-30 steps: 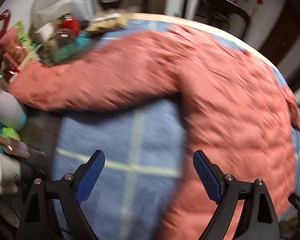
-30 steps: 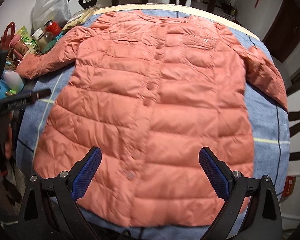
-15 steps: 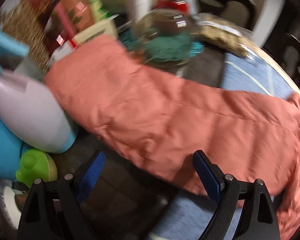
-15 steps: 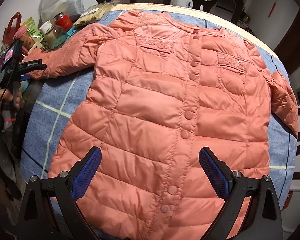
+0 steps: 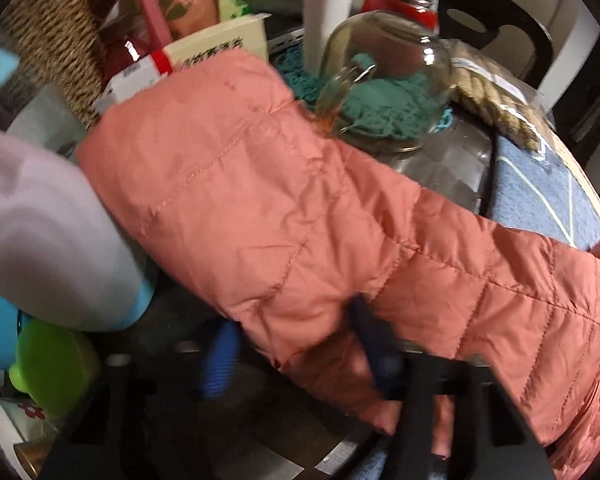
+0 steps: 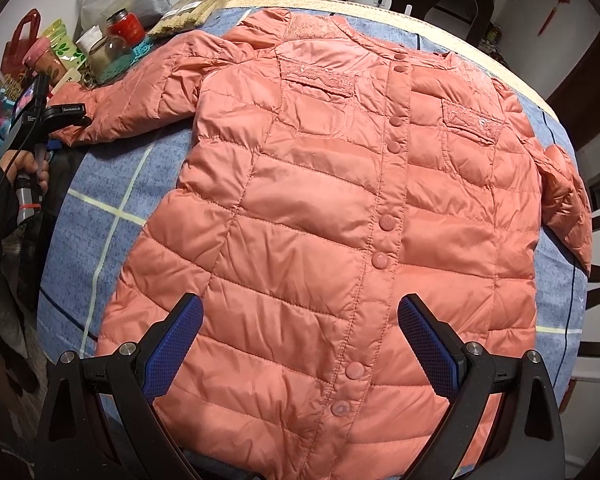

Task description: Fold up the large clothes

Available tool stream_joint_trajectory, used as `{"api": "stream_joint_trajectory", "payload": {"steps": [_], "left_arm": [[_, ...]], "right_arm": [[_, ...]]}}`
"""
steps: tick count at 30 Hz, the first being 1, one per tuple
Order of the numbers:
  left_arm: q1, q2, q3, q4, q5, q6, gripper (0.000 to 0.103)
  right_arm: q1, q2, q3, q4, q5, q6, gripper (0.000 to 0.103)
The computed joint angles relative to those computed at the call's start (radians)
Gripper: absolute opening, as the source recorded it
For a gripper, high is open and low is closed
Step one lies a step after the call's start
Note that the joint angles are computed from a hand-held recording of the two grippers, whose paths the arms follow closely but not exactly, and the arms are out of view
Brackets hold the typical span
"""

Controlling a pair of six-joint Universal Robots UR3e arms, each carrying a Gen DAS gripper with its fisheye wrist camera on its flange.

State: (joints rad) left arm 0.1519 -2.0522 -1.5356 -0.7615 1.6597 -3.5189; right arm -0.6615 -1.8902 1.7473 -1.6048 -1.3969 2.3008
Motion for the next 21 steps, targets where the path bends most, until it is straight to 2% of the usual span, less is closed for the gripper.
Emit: {"api": "stream_joint_trajectory", "payload": {"steps": [1, 4, 13, 17, 21], "left_arm": [[-0.006, -0.011, 0.013, 0.008, -0.004, 0.007, 0.017], [-0.045, -0.016, 0.032, 0.029, 0.053, 0.015, 0.008], [-0.184, 0.201, -0.034, 0.12, 0.139, 0.051, 0.007], [-0.286, 0.215, 0.128, 0.074, 0.137, 0.08, 0.007], [-0.455, 0.104, 0.403, 0.008, 0.122, 0.13, 0.007]], "right_arm": [[-0.002, 0.0, 0.0, 0.003, 0.002, -0.003, 0.098], [0.002, -0.007, 0.007, 0.006, 0.004, -0.004, 0.098], [-0.048, -0.019, 0.013, 0.042, 0.039, -0.07, 0.098], [-0.106, -0.006, -0.006, 0.07, 0.071, -0.126, 0.098], [-0.197, 0.011, -0.031, 0.104, 0.104, -0.191, 0.098]]}}
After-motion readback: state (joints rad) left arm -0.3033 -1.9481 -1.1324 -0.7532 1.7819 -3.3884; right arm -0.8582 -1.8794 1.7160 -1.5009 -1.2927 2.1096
